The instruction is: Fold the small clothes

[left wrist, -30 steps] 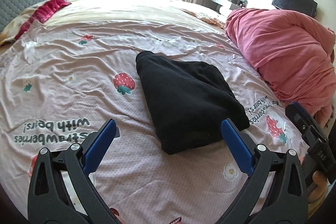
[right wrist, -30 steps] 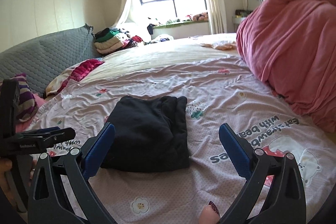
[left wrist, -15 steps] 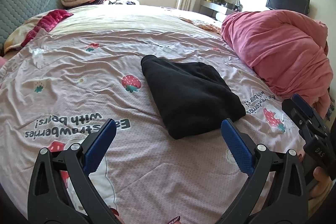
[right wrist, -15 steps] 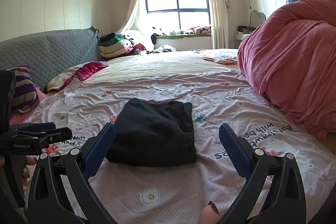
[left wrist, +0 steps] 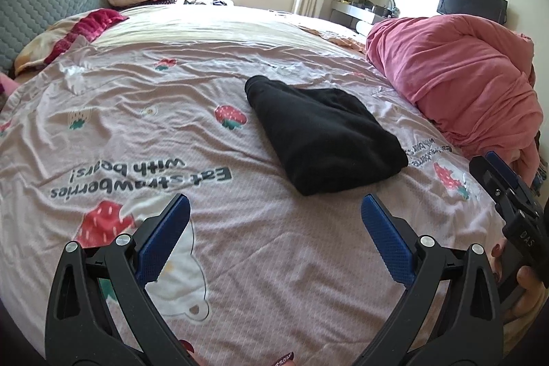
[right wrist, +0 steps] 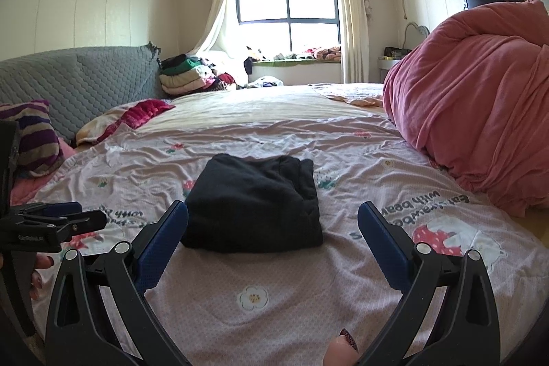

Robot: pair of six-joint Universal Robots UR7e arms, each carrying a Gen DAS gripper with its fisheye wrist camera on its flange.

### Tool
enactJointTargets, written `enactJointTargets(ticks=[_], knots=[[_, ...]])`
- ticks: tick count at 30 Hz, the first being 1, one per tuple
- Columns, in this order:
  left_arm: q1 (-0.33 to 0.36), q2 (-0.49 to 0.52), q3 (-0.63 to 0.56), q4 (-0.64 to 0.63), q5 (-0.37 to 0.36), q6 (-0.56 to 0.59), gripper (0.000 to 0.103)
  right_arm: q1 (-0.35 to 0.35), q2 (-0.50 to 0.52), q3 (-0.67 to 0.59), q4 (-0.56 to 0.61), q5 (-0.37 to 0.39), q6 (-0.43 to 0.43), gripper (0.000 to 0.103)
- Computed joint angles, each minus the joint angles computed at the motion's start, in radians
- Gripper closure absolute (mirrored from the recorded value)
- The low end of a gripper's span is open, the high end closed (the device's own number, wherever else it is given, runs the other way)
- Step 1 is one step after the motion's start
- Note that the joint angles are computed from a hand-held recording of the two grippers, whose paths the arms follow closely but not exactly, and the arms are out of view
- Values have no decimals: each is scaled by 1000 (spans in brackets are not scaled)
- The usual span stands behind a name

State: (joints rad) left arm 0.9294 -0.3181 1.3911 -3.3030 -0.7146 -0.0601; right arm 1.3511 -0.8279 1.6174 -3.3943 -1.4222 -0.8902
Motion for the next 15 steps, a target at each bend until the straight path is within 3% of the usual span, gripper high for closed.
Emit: enactJointTargets(ticks=[4, 9, 15], knots=[[4, 3, 20, 8, 7, -16, 9, -6, 1, 16, -1, -32, 5, 4], [16, 17, 23, 21, 9, -26, 9, -9, 30, 7, 8, -134, 24, 4], [34, 28, 17, 31, -2, -55, 9, -13, 74, -26, 5, -180, 26, 4]])
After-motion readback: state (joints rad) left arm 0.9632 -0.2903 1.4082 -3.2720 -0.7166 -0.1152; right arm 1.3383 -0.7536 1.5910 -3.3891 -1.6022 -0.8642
